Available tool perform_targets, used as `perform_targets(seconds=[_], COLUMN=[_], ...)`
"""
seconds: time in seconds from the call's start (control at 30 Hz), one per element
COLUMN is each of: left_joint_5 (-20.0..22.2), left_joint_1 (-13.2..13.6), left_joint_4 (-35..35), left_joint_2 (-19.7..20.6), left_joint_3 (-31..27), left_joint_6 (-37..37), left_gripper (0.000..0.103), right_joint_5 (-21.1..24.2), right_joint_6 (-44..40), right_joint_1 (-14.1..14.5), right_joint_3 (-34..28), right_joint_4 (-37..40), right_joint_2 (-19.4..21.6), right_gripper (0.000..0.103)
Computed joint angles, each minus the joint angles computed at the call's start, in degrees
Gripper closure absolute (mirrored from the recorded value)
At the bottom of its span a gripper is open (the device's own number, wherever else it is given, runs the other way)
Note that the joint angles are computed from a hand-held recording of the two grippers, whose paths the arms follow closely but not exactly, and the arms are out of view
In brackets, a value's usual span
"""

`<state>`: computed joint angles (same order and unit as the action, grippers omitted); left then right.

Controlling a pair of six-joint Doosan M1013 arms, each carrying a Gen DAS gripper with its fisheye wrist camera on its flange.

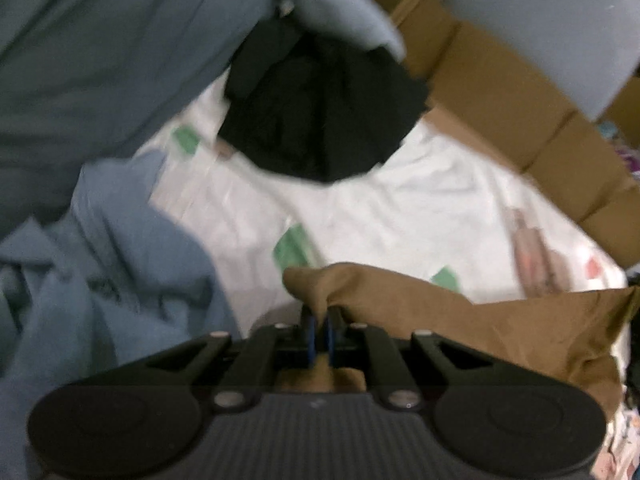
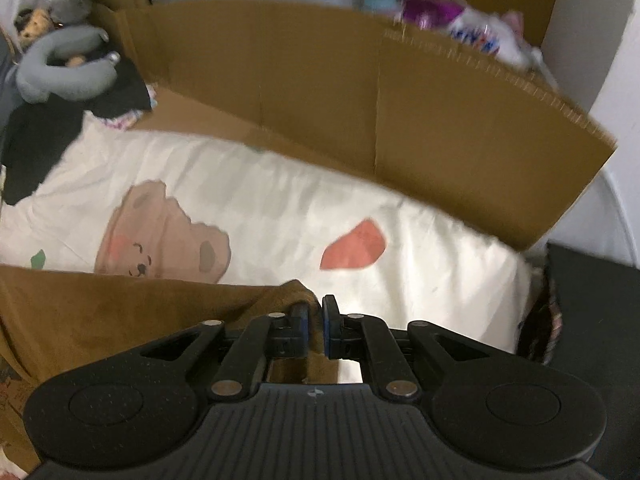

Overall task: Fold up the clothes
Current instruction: 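Carry the brown garment with both grippers and spread it over the duvet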

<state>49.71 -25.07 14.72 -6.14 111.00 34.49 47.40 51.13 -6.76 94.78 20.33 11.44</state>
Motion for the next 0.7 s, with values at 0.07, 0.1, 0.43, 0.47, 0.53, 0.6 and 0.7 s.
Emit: perform_targets(seconds=[0.07, 0.1, 0.43, 0.47, 0.53, 0.6, 0.7], left_joint_5=[2.73, 4.11, 5.17, 4.56, 2.67, -0.39, -3.55], left_joint_1=[-0.79, -1.5, -6.56, -6.94, -7.51, -7.74, -9.02], left_joint_4=[0.52, 1.26, -0.12, -0.76, -2.89, -6.53, -9.44], left_joint_2=[0.89, 1.11, 1.87, 2.35, 3.22, 3.81, 4.99], left_joint_3=[-0.86, -1.32, -6.05, -6.7, -7.74, -8.65, -10.33], left_joint_6=[-0.76, -1.15, 4.86, 6.18, 9.51, 11.67, 14.84], left_gripper=[0.094, 0.088, 0.063, 0.063, 0.063, 0.063, 0.063], right_joint_5=[0.75, 1.32, 5.98, 6.07, 6.07, 6.26, 6.61], right_joint_6=[1.73, 1.12, -0.99, -0.88, -0.98, -1.11, -0.75], right_joint_1=[0.65, 0.72, -3.7, -4.4, -5.76, -7.04, -8.89], right_joint_3=[-0.23, -0.27, 0.85, 1.49, 2.99, 4.42, 6.71], right_joint_4=[-1.43, -1.22, 3.36, 3.95, 5.16, 6.54, 8.42], right_joint_2=[0.13, -0.05, -2.59, -3.0, -3.97, -4.88, -6.54], right_gripper=[0.09, 0.083, 0.057, 0.057, 0.057, 0.057, 0.057])
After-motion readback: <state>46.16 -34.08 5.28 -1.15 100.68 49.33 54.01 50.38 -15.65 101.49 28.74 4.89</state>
